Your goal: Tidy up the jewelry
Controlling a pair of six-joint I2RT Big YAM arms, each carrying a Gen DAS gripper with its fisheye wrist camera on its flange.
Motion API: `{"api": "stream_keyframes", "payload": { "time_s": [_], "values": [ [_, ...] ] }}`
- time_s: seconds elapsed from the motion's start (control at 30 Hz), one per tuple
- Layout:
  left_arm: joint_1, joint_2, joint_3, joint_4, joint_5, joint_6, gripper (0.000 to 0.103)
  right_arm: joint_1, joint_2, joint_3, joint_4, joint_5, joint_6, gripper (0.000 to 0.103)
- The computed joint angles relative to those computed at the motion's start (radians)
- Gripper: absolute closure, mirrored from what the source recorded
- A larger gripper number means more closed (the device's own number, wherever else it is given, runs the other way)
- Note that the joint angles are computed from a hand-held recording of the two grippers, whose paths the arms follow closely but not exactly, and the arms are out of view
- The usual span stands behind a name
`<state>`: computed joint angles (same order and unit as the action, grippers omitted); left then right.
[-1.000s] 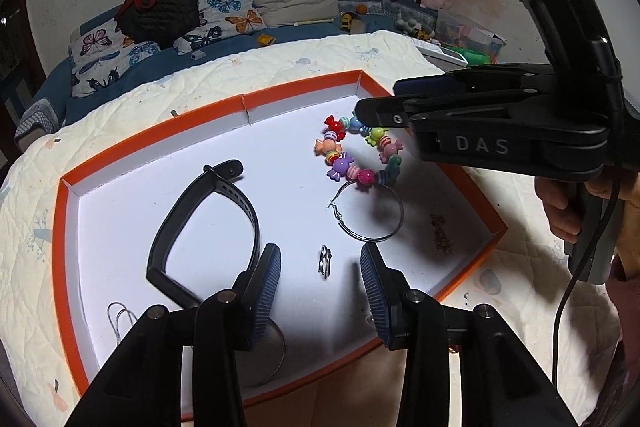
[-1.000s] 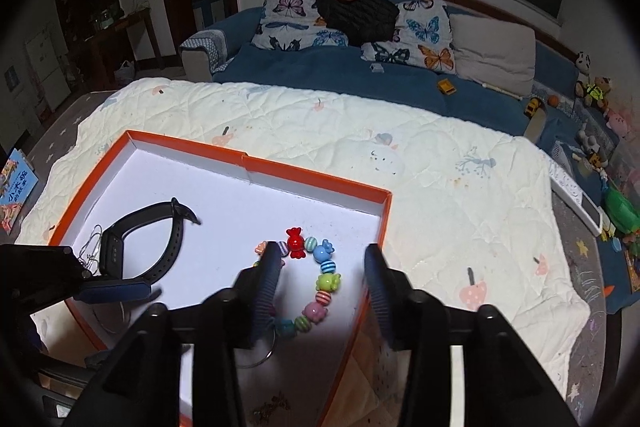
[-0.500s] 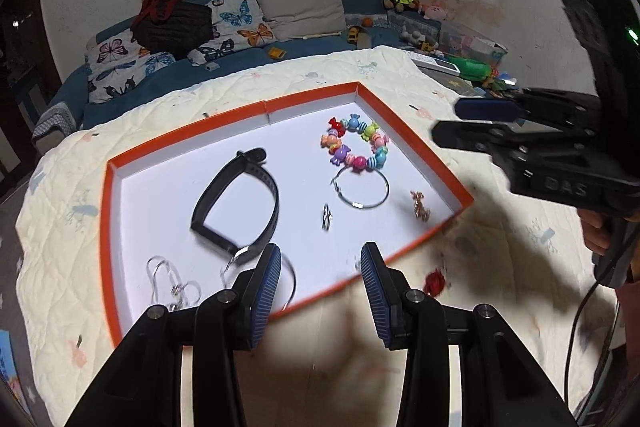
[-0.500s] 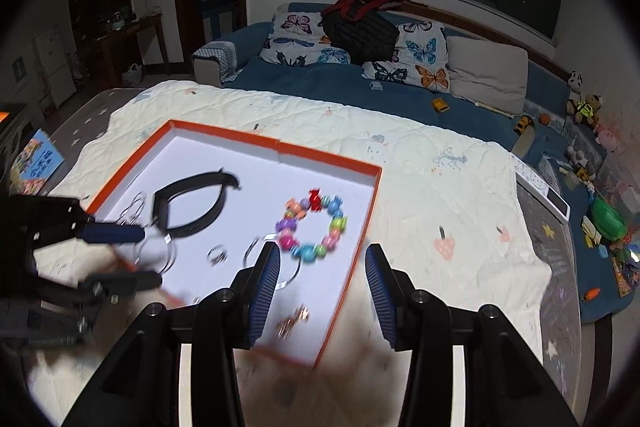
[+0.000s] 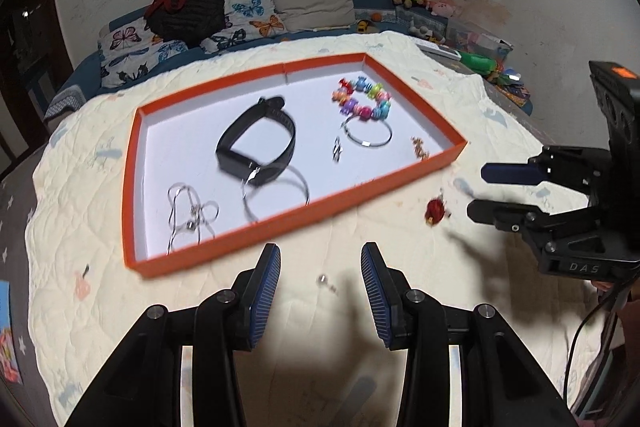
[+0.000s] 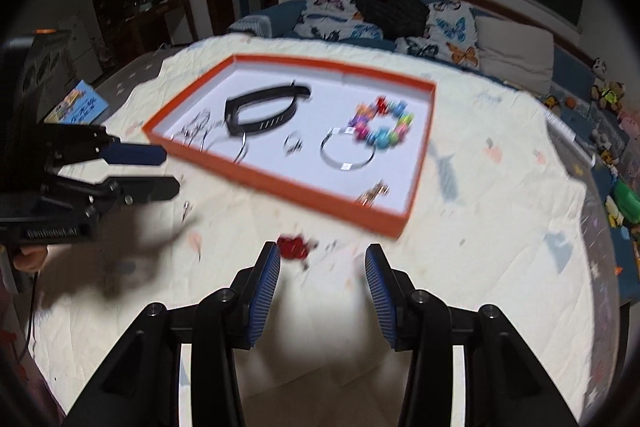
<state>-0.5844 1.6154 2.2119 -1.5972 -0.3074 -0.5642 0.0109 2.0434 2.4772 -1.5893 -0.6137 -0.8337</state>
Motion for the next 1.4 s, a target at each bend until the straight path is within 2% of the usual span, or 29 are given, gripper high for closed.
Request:
{"api": "stream_keyframes", "payload": {
  "time_s": [0.23,0.53,0.7,0.8,0.97,1.03,1.13,1.17,1.4],
  "values": [
    [-0.002,-0.046,-0.087,0.011,0.011,-0.036,0.058,0.011,0.018,0.005,-0.031,-0.006,0.017,0.054],
    [-0.001,-0.079,-0.149,0.036,0.023,-0.041,0.058,0.033,-0.006,-0.055,0.002,0.015,-0.002,0.055],
    [-0.01,-0.085,-0.17,0.053,0.028,-0.025,0.058,0.042,-0.039,-0.117,0.078,0.048,0.011,0.073],
    [-0.012,-0.079,-0.168,0.065,0.042,-0.014,0.058,0.042,-0.044,-0.124,0.088,0.051,0.014,0.085],
    [-0.007,-0.05,-0.136,0.068,0.055,-0.012,0.059,0.034,-0.041,-0.116,0.076,0.033,0.016,0.086],
    [-0.004,-0.04,-0.124,0.07,0.061,-0.015,0.062,0.031,-0.039,-0.113,0.071,0.028,0.018,0.086],
    [0.001,-0.022,-0.104,0.072,0.08,-0.026,0.076,0.028,-0.037,-0.107,0.07,0.022,0.022,0.086],
    [0.003,-0.019,-0.102,0.073,0.084,-0.029,0.078,0.026,-0.038,-0.108,0.071,0.019,0.023,0.086],
    [0.014,-0.001,-0.093,0.063,0.084,-0.069,0.079,0.019,-0.026,-0.084,0.061,0.003,0.029,0.086]
  ]
}}
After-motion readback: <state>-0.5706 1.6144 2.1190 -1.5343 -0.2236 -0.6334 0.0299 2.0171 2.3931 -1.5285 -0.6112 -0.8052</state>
